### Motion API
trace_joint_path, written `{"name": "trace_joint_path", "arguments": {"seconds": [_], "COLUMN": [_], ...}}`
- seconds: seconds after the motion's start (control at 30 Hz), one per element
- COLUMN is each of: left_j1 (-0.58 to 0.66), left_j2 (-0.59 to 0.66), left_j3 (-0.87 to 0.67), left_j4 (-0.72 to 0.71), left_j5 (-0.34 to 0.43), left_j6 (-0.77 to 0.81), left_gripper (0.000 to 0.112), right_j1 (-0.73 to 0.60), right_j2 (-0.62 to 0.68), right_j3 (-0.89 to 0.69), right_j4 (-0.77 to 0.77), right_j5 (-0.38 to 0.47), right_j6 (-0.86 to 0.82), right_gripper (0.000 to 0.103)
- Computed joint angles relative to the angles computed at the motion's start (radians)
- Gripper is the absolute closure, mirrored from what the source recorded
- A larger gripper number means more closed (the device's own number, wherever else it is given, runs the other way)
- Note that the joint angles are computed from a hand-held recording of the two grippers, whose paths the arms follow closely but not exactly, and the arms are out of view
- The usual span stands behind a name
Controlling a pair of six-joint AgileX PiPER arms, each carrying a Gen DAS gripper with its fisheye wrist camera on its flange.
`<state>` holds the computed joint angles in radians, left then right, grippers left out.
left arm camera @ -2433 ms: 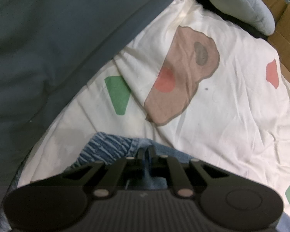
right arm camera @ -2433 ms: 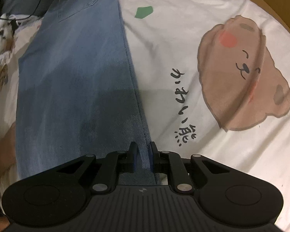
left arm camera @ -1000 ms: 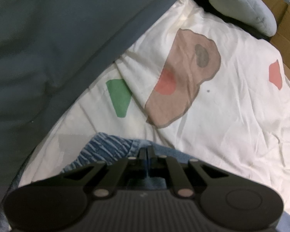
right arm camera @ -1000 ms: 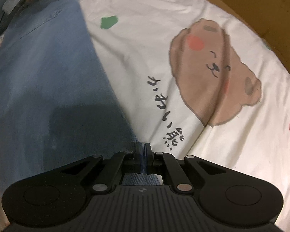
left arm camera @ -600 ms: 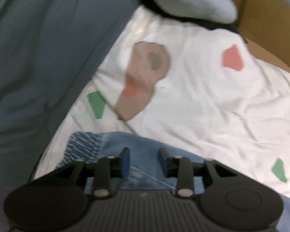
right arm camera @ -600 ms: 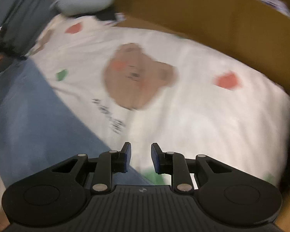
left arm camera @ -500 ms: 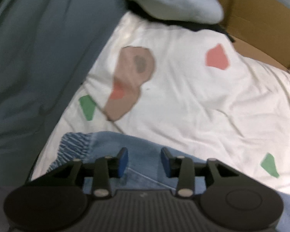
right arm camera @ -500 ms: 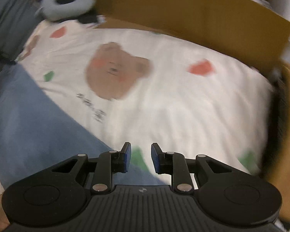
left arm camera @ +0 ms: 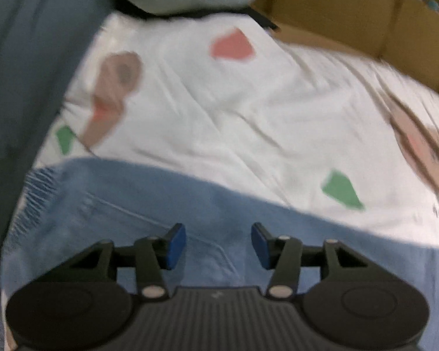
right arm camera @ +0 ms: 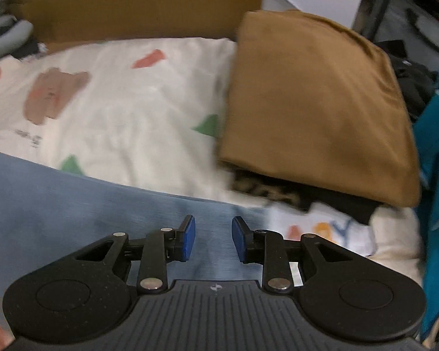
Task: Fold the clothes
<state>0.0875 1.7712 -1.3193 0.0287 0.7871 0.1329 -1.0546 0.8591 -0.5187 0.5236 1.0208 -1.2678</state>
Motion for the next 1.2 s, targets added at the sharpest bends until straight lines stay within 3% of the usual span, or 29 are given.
{"name": "trace_joint_path", "arguments": {"seconds": [0.3,0.37,0.47,0.6,0.8,0.87,0.9,0.93,1.0,1.07,1.2], "left_j1": [-0.079,-0.076,-0.067,-0.054,-0.033,-0.027,-0.026,-0.028,-0.034,-0.040,-0.053], "left_j2": [-0.031,-0.028,-0.010,0.020,0.062,0.068,0.070,0.072,0.073,0.067,0.057], "left_j3": [0.135,0.141,0.138,0.124,0.071,0.061,0.056,0.055,0.055,0.067,0.072], "left_j4": [0.061,0.057,0.065,0.070,0.034,0.022,0.021,0.024,0.037,0.047,0.080], "left_j5": [-0.097,-0.105,-0.131,-0.159,-0.141,-0.134,-0.133,-0.134,-0.140,-0.152,-0.148], "left_j6": [-0.041,-0.034,-0.023,-0.017,0.014,0.026,0.027,0.024,0.008,-0.008,-0.043], "left_gripper": [0.055,0.055,0.054,0.054,0.053,0.054,0.054,0.054,0.054,0.054,0.056], "right_j1": [0.109,0.119,0.148,0.171,0.211,0.194,0.171,0.135,0.049,-0.024,0.013], "right_j2": [0.113,0.134,0.160,0.191,0.195,0.182,0.169,0.147,0.098,0.063,0.082], "right_j3": [0.023,0.030,0.027,0.011,0.013,-0.001,-0.008,-0.008,-0.004,0.011,0.043], "right_j4": [-0.022,-0.016,-0.011,0.003,-0.009,-0.006,0.005,0.020,0.053,0.072,0.010], "right_j5": [-0.189,-0.215,-0.247,-0.244,-0.272,-0.246,-0.223,-0.197,-0.139,-0.094,-0.140], "right_j6": [0.092,0.094,0.107,0.103,0.165,0.184,0.172,0.154,0.109,0.034,0.050], "right_gripper": [0.068,0.078,0.103,0.103,0.103,0.102,0.096,0.079,0.062,0.061,0.062]}}
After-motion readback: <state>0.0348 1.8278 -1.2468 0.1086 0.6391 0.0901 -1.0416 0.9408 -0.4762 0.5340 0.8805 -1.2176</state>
